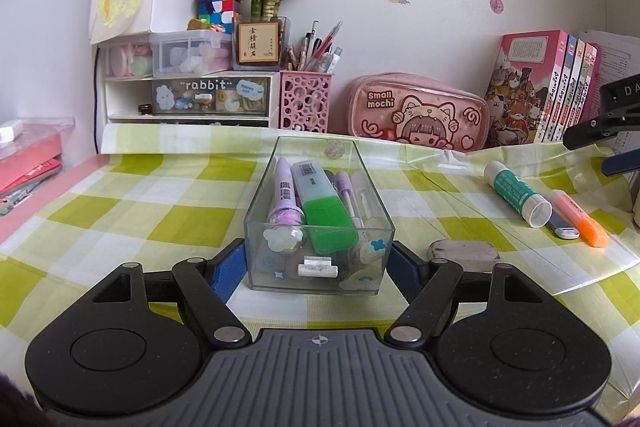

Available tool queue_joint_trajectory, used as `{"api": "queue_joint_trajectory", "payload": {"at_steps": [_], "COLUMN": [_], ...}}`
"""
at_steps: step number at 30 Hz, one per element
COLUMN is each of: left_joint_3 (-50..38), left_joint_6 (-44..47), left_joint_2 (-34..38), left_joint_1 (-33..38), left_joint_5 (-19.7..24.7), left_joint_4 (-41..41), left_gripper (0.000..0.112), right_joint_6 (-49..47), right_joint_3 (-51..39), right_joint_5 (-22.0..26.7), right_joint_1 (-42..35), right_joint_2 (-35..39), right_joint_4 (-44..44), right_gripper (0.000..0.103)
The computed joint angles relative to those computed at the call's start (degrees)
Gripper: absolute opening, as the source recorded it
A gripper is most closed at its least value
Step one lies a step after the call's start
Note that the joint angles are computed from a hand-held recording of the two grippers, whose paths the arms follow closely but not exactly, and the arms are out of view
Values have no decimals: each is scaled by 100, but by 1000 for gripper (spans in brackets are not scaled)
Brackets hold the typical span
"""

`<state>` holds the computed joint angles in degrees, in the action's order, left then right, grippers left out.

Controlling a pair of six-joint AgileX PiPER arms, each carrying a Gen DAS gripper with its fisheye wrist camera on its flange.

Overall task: Organize stationery
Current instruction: 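Lower the right gripper onto the orange highlighter and grasp it, then lift the orange highlighter and carry it over the clear box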

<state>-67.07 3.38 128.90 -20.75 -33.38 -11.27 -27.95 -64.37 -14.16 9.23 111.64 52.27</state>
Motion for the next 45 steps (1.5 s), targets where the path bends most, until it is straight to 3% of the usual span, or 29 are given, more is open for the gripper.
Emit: {"api": "queue_joint_trajectory", "payload": {"at_steps": [7, 15, 17, 23, 30, 32, 39, 45], "left_joint_3": [3, 5, 3, 5, 20, 35, 47, 45], "left_joint_6": [-95, -93, -79, -59, -104, -168, -125, -95], "left_joint_2": [5, 4, 4, 3, 12, 8, -8, -9], "left_joint_1": [24, 22, 21, 20, 25, 41, 25, 19], "left_joint_5": [-14, -14, -13, -6, -53, -70, -62, -53], "left_joint_4": [121, 119, 106, 93, 139, 202, 165, 134], "left_gripper": [74, 74, 74, 74, 74, 74, 74, 74], "right_joint_6": [154, -1441, -1949, -2277, -3560, -3757, -4349, -3793], "right_joint_3": [201, -48, -154, -286, -487, -543, -669, -440], "right_joint_5": [-30, 22, 8, -15, -617, -721, -919, -825], "right_joint_1": [-473, -586, -559, -534, -209, -153, 0, -32], "right_joint_2": [13, 425, 542, 733, 910, 937, 952, 670], "right_joint_4": [64, 1537, 1987, 2282, 3208, 3397, 3993, 3574], "right_gripper": [75, 75, 71, 58, 39, 29, 27, 27]}}
